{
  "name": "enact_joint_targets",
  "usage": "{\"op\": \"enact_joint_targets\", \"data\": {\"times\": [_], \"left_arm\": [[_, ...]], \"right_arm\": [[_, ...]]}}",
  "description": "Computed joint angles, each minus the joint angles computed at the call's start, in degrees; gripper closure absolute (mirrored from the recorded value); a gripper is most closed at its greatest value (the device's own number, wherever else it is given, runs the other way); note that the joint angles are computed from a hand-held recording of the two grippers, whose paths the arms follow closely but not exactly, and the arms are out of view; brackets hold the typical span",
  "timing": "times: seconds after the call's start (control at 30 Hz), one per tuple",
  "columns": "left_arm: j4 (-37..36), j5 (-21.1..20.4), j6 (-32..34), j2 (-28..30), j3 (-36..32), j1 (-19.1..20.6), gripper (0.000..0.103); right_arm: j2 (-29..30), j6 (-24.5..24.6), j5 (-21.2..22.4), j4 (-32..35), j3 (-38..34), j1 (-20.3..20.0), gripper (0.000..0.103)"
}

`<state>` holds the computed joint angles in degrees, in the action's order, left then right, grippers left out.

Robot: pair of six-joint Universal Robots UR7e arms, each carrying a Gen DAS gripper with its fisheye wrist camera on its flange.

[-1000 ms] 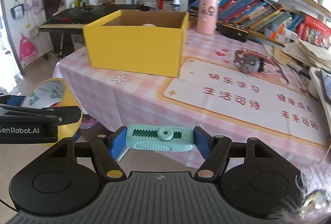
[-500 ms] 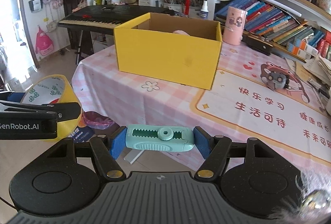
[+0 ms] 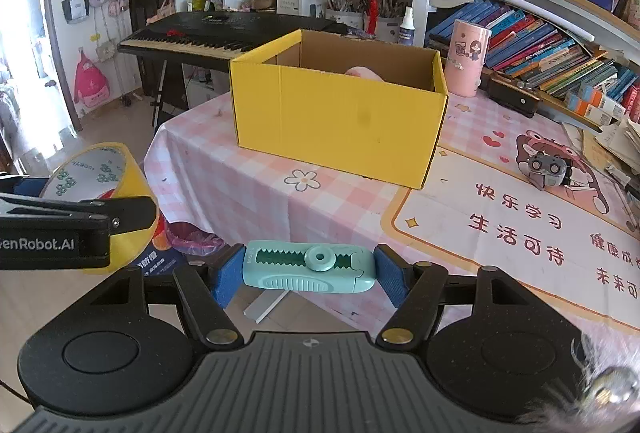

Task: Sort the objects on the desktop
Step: 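Lift the tape roll and green clip and carry both toward the yellow box, then open the left gripper to drop the tape roll in the box while the right gripper releases the green clip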

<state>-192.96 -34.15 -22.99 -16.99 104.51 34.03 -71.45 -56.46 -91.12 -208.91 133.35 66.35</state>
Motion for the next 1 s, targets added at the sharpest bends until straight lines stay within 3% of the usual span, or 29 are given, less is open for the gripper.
{"op": "enact_joint_targets", "data": {"times": [0.33,0.47,0.77,1.0], "left_arm": [[1.8,0.3,3.0,2.1,-6.2,1.6,0.011],[-2.4,0.9,10.1,4.1,-10.8,2.0,0.011],[-5.4,-0.3,26.8,10.5,-29.2,4.7,0.011],[3.3,-0.4,28.3,16.4,-45.5,7.0,0.011]], "right_arm": [[1.5,0.4,0.1,4.7,-4.9,0.1,0.036],[2.2,1.2,2.1,5.6,-7.9,0.2,0.036],[4.7,4.8,6.3,7.7,-19.8,1.3,0.036],[7.7,8.6,9.4,13.2,-31.4,2.2,0.036]]}}
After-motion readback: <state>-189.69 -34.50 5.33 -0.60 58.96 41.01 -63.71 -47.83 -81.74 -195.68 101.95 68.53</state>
